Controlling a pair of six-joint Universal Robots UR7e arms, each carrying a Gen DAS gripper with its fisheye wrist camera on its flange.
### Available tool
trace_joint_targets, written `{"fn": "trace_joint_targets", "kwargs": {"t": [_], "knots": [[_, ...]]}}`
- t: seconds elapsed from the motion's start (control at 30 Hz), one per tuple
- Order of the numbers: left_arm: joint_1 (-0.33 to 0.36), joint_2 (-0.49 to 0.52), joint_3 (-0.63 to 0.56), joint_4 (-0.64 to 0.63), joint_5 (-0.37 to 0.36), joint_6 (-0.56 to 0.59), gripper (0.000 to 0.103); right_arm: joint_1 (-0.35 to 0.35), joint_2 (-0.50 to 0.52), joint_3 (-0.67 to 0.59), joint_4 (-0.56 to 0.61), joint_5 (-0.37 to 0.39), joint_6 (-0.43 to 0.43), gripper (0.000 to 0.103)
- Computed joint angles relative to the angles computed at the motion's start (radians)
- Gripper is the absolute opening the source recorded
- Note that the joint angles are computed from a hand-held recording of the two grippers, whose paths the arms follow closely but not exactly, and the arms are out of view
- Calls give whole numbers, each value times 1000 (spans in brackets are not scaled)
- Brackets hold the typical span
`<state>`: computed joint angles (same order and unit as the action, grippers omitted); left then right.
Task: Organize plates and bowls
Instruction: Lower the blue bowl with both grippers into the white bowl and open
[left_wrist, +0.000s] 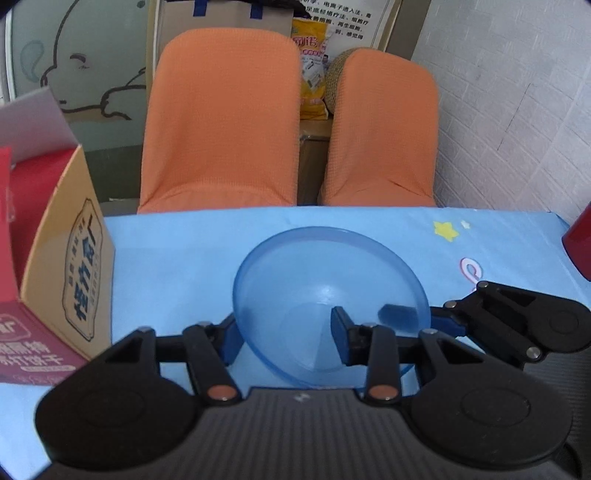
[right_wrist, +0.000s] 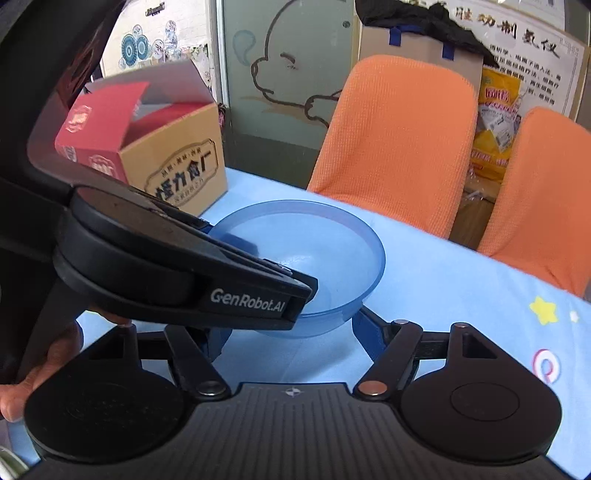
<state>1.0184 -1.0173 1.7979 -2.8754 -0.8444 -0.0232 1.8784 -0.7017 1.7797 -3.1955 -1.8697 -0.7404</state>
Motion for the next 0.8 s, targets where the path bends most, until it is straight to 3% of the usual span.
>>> {"fn": "trace_joint_targets", "kwargs": {"t": [0.27, 0.47, 0.8], "knots": [[-164, -110, 152, -13, 60, -81, 38, 44, -169, 174, -85, 21, -5, 103], [-289, -175, 308, -43, 21, -187, 38, 40, -347, 404, -202, 49, 16, 103], [-491, -125, 512, -117, -18, -374, 38, -12, -545, 744, -434, 4, 26, 103]]}}
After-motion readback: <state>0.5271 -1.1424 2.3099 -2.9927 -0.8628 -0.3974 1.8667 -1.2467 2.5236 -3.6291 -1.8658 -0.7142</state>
